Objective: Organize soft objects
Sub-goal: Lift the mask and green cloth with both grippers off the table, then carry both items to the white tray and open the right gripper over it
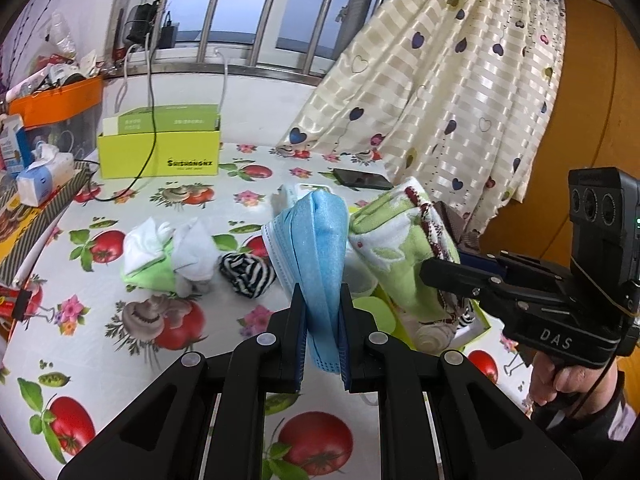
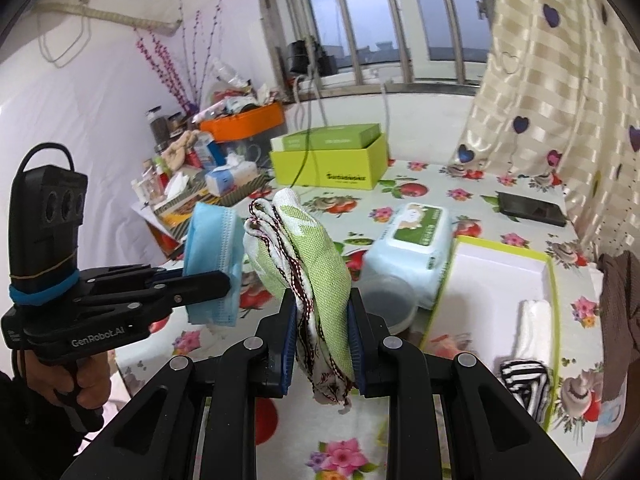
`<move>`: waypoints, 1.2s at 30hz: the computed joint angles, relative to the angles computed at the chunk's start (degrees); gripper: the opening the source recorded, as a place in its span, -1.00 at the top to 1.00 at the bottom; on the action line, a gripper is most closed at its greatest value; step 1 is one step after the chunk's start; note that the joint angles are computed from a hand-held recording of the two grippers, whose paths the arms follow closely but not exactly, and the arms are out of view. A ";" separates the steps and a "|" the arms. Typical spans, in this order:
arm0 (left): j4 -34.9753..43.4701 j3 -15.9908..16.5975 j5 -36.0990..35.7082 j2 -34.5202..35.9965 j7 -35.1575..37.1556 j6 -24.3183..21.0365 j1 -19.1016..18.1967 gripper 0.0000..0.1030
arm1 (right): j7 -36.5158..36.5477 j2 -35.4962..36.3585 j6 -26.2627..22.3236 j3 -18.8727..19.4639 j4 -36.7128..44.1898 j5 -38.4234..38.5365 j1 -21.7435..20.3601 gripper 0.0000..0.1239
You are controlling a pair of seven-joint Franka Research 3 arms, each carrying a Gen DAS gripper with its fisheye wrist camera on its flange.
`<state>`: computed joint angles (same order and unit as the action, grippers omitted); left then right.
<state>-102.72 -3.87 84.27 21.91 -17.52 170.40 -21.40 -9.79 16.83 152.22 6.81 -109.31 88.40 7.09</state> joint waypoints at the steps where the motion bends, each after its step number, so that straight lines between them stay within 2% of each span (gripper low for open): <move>1: 0.31 -0.06 -0.25 0.20 0.42 0.03 0.04 0.73 | -0.07 0.02 0.17 -0.11 0.10 0.37 -0.17 0.65; 11: 3.77 0.90 -3.96 2.94 4.85 1.94 -1.02 0.73 | 1.24 2.05 2.19 -1.36 3.19 3.31 -2.94 0.65; 17: 5.06 2.23 -7.34 4.28 8.04 2.96 -2.30 0.73 | 4.28 4.46 3.43 -1.41 5.76 2.32 -4.28 0.65; 26: 5.69 4.55 -11.73 5.32 11.65 4.21 -4.18 0.73 | 16.03 11.22 5.46 0.16 12.82 -7.12 -6.07 0.65; 36: 6.98 5.57 -17.00 6.75 17.08 4.36 -5.12 0.73 | 31.92 20.06 4.12 3.11 23.49 -19.80 -9.19 0.65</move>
